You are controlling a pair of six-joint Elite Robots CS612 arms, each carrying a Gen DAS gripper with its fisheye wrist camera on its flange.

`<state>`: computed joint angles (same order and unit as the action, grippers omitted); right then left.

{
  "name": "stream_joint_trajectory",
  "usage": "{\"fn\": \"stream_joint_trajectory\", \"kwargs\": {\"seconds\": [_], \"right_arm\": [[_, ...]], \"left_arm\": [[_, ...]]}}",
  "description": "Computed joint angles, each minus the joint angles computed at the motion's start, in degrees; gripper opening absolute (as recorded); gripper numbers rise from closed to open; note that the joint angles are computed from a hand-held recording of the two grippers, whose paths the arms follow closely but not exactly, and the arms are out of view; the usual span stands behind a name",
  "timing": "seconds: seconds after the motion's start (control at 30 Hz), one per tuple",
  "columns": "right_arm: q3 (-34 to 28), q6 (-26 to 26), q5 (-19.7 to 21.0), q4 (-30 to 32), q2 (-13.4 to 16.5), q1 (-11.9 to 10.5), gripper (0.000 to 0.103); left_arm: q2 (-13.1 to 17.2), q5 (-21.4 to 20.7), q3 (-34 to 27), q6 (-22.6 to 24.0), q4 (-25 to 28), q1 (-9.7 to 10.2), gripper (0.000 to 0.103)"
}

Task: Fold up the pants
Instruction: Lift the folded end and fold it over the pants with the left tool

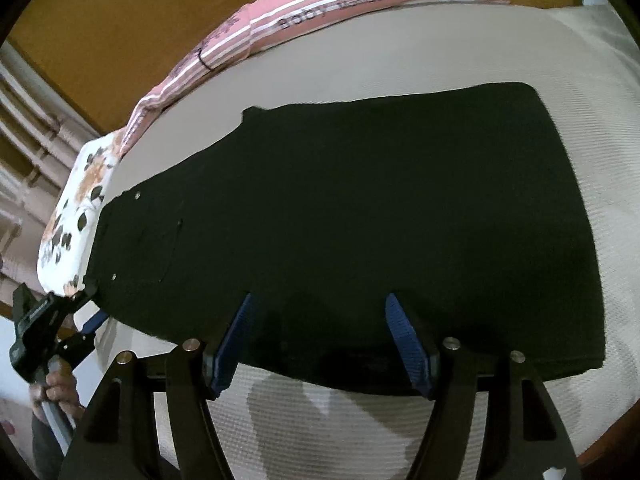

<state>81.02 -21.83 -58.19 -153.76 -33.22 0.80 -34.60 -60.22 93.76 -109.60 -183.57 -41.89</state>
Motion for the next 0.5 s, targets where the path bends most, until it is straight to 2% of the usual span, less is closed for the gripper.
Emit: {"fn": "stream_joint_trajectory", "kwargs": {"seconds": [0.37,0.5], "right_arm": [[-0.3,0.8,-0.3,0.4,0.1,0.9,0.069],[-0.1,1.0,-0.2,0.0,0.1,0.9,0.071]], "left_arm": [[2.6,5.4,-1.5,1.1,-0.8,0.42,0.053],[3.0,7.6,-1.9,2.9,-0.7,0.35,0.054]]}}
